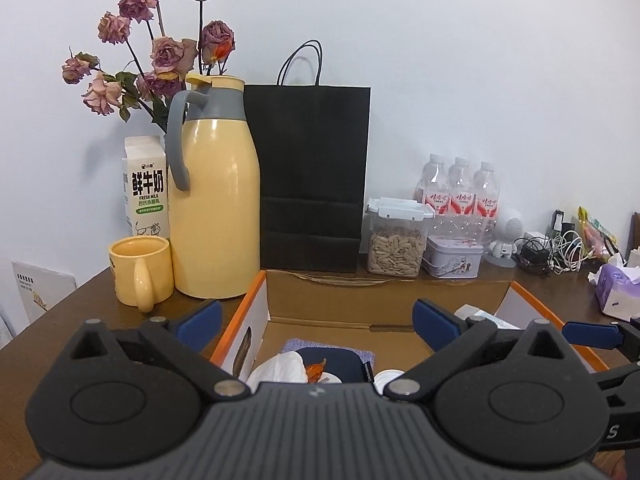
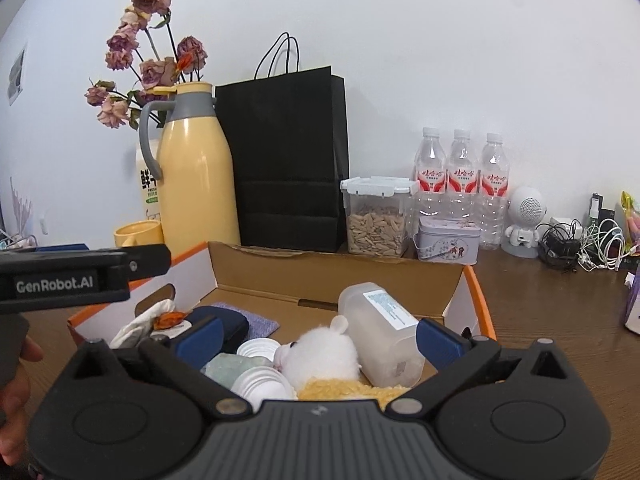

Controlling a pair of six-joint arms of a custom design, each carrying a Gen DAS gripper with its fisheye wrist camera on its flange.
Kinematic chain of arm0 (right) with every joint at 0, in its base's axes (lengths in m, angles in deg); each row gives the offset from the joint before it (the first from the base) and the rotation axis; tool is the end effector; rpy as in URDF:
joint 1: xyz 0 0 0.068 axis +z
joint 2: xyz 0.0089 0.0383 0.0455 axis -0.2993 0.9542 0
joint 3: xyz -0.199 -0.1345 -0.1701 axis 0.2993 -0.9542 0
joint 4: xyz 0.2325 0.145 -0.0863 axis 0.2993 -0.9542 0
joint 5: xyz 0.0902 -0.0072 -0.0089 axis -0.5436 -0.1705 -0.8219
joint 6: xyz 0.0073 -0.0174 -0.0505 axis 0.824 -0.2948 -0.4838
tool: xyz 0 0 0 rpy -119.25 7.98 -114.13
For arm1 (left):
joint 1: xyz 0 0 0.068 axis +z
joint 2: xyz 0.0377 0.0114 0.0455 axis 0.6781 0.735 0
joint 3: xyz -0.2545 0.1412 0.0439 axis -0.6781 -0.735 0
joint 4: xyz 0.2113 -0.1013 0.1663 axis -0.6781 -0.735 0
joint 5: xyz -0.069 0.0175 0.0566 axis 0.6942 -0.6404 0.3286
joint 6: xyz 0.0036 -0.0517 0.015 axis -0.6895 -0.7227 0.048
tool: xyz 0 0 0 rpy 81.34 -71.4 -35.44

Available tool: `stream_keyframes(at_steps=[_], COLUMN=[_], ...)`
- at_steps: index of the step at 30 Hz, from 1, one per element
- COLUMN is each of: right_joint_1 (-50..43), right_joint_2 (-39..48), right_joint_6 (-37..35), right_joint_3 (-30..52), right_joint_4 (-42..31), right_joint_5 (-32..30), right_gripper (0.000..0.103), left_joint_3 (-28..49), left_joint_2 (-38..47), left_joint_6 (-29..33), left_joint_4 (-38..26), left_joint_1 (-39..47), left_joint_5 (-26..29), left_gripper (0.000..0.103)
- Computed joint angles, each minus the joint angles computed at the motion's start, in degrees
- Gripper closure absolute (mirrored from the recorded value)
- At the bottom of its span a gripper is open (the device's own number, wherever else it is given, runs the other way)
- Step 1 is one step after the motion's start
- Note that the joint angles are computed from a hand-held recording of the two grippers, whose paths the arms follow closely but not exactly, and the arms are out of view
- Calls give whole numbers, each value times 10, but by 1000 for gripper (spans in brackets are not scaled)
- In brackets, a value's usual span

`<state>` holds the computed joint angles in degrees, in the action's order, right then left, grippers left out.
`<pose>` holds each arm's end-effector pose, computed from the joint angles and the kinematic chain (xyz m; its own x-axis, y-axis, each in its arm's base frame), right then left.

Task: Organize objects
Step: 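Carry the orange piece and screw cap into the box and open both tools, then lift both open tools out of the box back over the table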

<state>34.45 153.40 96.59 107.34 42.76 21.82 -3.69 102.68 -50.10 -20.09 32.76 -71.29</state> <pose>0.2364 0.2547 0.0592 -0.3517 0.1132 -0.9292 0.1626 0.9850 0.0585 0.3182 -0.0655 0.0858 -0.2754 0.0873 -0.9574 0.4334 0.9002 -0.0426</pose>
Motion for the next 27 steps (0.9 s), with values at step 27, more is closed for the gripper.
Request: stream_keyframes(at_steps=[27], right_joint_1=[153], right_joint_2=[-70], right_joint_6=[316], right_joint_3=[-49], right_joint_4=[-317], right_joint_5=[36], right_gripper=[0], left_joint_3=[-50], left_joint_2=[-144], left_joint_6=[201], left_joint_4=[-331], left_joint_1=[144], left_joint_5=[142], left_gripper=[0])
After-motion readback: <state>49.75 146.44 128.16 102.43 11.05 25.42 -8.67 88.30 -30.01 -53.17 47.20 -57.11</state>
